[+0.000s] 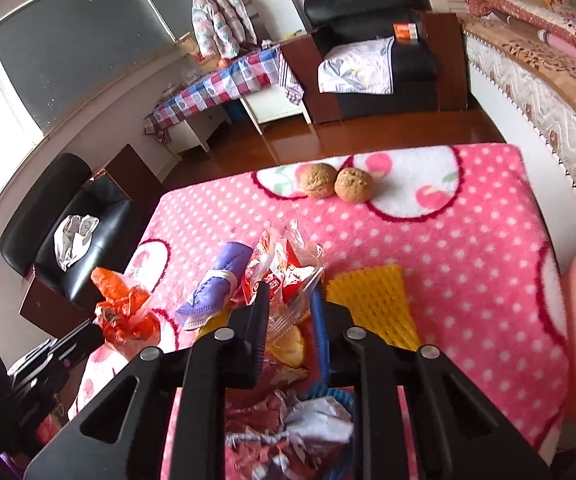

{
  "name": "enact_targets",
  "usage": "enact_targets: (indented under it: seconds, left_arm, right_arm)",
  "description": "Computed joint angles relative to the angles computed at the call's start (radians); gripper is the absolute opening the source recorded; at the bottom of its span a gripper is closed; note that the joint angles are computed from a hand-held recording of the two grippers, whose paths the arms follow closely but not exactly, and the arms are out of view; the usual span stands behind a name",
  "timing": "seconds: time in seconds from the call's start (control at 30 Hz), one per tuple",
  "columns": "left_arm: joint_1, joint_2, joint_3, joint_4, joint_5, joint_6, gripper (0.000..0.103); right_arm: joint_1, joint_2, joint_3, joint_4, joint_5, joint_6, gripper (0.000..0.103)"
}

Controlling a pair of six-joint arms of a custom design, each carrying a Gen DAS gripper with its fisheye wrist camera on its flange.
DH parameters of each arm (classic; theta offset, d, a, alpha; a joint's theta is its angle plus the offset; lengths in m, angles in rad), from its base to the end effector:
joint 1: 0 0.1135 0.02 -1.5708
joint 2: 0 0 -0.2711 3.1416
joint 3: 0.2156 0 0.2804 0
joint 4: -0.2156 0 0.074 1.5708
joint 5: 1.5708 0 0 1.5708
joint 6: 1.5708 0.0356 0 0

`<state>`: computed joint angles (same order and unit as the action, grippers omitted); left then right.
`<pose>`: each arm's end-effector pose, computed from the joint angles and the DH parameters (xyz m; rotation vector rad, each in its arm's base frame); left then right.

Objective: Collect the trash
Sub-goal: 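Grasp the clear snack wrapper with the right gripper and lift it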

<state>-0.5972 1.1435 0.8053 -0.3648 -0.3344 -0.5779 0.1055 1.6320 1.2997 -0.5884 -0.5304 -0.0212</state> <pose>0.2282 -0.1411 0.2564 -0.1531 2.2351 -0.2599 0.3745 0.0578 0.2681 -0.3759 2.4117 0.6941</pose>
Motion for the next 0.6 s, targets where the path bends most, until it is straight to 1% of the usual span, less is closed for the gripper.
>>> enact_targets:
  seconds: [0.27, 0.6]
  left_arm:
    - [-0.051, 0.045, 0.070, 0.004, -0.031, -0.005, 0.006]
    - [-0.112, 0.134, 0.169, 0.023, -0.042, 0.005, 0.006]
  right_arm:
    - [-0.090, -0.109, -0.072, 0.017, -0.039, -0.012, 0.020]
    - [-0.202, -0.187, -0.117, 0.030, -0.063, -0.025, 0.020]
